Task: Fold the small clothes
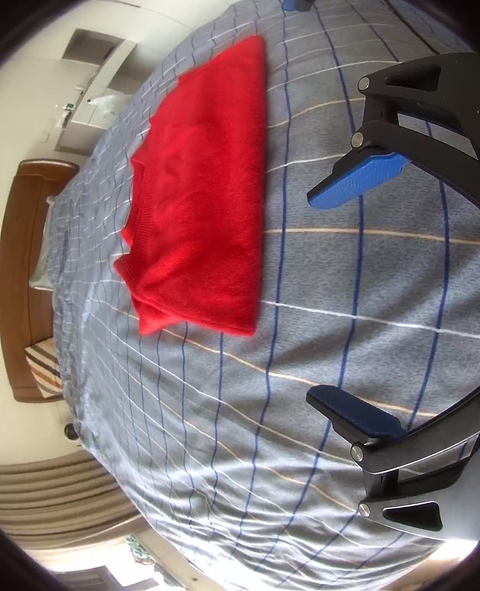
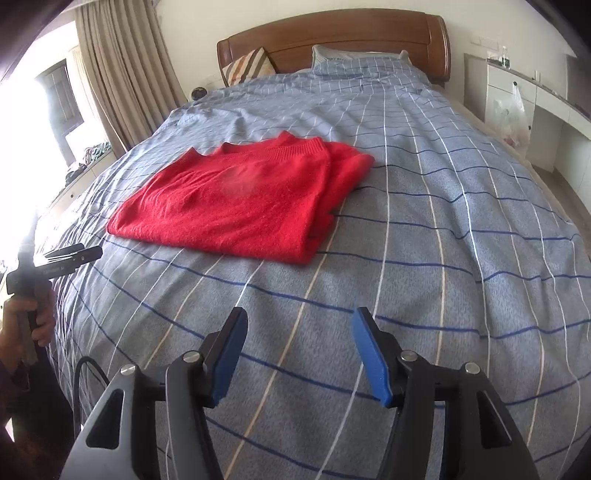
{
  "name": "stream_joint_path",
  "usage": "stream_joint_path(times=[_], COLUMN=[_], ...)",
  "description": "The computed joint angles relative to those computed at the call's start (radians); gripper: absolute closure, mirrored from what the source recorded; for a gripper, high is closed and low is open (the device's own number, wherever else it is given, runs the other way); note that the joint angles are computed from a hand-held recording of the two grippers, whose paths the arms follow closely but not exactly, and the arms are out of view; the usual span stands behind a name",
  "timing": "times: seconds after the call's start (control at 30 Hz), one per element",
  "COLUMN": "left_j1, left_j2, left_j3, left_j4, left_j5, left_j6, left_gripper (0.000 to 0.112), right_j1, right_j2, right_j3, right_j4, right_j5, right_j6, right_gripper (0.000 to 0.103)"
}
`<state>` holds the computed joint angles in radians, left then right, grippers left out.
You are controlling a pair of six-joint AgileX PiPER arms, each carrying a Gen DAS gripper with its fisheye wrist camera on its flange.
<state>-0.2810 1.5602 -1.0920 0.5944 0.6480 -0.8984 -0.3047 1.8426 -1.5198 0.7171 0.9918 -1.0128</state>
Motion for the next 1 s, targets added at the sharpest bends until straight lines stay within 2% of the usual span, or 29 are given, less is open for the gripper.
stream_joint_path(times=[0.1,0.33,0.5,0.63,0.73,0.83,0.93,1.0], left_j1=[-0.048,-0.066,-0.058,-0.057,-0.046,-0.043,-0.011,0.009], left_j2=[-0.001,0.019,0.044,0.042,0.039,0.024,-0.020,-0.063], left_j3=[0.021,0.022,0.038,0.072,0.092,0.094,0.101,0.122], left_j4=[0.078,0.080,0.069,0.109,0.112,0.076,-0.033,-0.048], left_j5=[0.018,0.010,-0.020,-0.054,-0.086,-0.081,-0.083,-0.097], left_j6=[-0.095,-0.123,-0.144,-0.192,-0.193,-0.143,-0.014,0.011], left_gripper=[0.015,0.015,0.014,0.010,0.010,0.010,0.011,0.011], right_j1=[0.013,0.078,0.087,0.070,0.053,0.063,0.049,0.052], right_j2=[-0.058,-0.161,-0.153,-0.140,-0.136,-0.140,-0.097,-0.042], right_j3=[0.105,0.270,0.309,0.347,0.365,0.341,0.226,0.102], right_j4=[0.031,0.033,0.050,0.094,0.131,0.085,0.084,0.084], right_j5=[-0.044,-0.146,-0.195,-0.216,-0.216,-0.203,-0.083,-0.028], right_j6=[-0.030,-0.118,-0.134,-0.173,-0.198,-0.126,-0.056,0.011], right_gripper=[0.044,0.044,0.041,0.035,0.033,0.034,0.034,0.034])
